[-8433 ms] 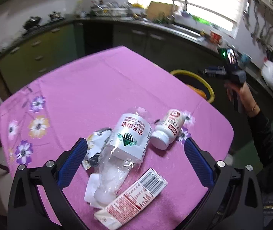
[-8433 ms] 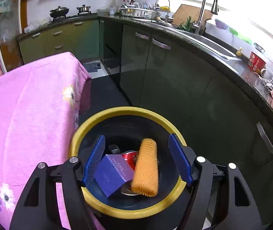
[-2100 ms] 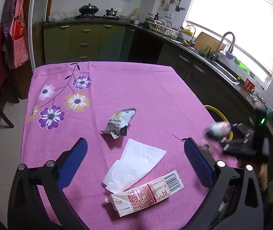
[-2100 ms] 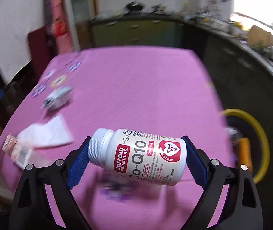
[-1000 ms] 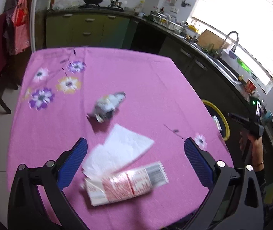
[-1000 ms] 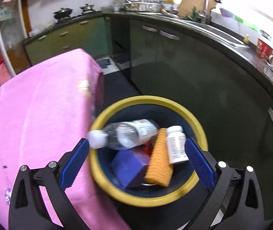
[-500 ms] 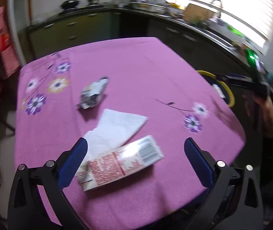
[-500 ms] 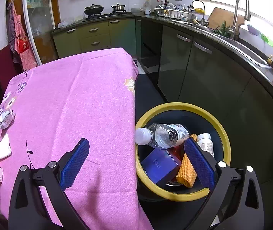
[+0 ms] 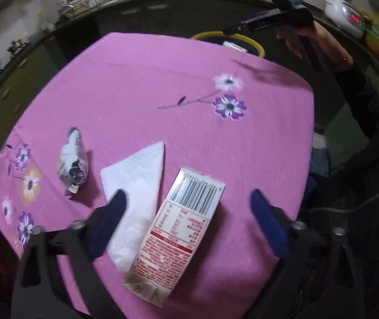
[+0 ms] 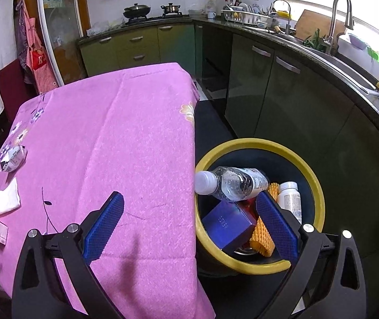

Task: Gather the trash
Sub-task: 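Grasp the white milk carton with the left tool, then carry the milk carton with the left tool over the bin and release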

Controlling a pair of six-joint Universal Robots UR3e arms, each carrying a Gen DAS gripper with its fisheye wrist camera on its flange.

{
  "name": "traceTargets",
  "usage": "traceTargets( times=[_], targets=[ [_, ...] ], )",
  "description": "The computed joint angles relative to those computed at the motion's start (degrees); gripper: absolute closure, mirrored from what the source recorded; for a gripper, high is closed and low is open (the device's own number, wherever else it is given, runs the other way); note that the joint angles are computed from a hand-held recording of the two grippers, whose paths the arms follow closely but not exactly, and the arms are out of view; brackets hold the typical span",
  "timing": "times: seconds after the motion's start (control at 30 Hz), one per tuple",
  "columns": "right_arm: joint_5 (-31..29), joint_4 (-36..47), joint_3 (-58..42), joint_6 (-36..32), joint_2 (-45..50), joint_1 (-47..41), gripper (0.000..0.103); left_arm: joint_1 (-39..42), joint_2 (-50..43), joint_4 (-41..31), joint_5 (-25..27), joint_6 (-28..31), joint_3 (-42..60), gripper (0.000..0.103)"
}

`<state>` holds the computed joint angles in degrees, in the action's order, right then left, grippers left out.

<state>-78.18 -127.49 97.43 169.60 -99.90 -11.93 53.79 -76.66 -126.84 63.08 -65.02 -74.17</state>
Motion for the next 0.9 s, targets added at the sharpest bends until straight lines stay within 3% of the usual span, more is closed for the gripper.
traceTargets(
  times=[0.13, 0.27, 0.43, 0.63, 0.9],
  targets=[
    [-0.3, 0.8, -0.7, 0.0, 0.5, 0.4, 0.005, -2.0, -1.9, 1.8, 2.7, 0.6, 0.1, 0.039],
    [-0.6, 0.9, -1.8, 0.3, 1.7, 1.7, 0.005, -2.7, -1.7, 2.4, 4.0, 2.2, -1.1, 0.042],
    [-0.9, 0.6, -2.6, 0.7, 2.8, 3.3, 0.005, -1.3, -0.4, 1.3, 2.3, 4.1, -1.8, 0.068],
    [-0.3, 0.7, -2.4, 0.7, 2.6, 3.3, 0.005, 0.1, -0.1, 0.4, 0.2, 3.5, -2.2, 0.068],
    [1.0, 0.7, -1.4, 0.7, 0.8, 2.2, 0.005, -3.0, 0.1, 0.5, -2.0, -2.5, 1.3, 0.068]
  ],
)
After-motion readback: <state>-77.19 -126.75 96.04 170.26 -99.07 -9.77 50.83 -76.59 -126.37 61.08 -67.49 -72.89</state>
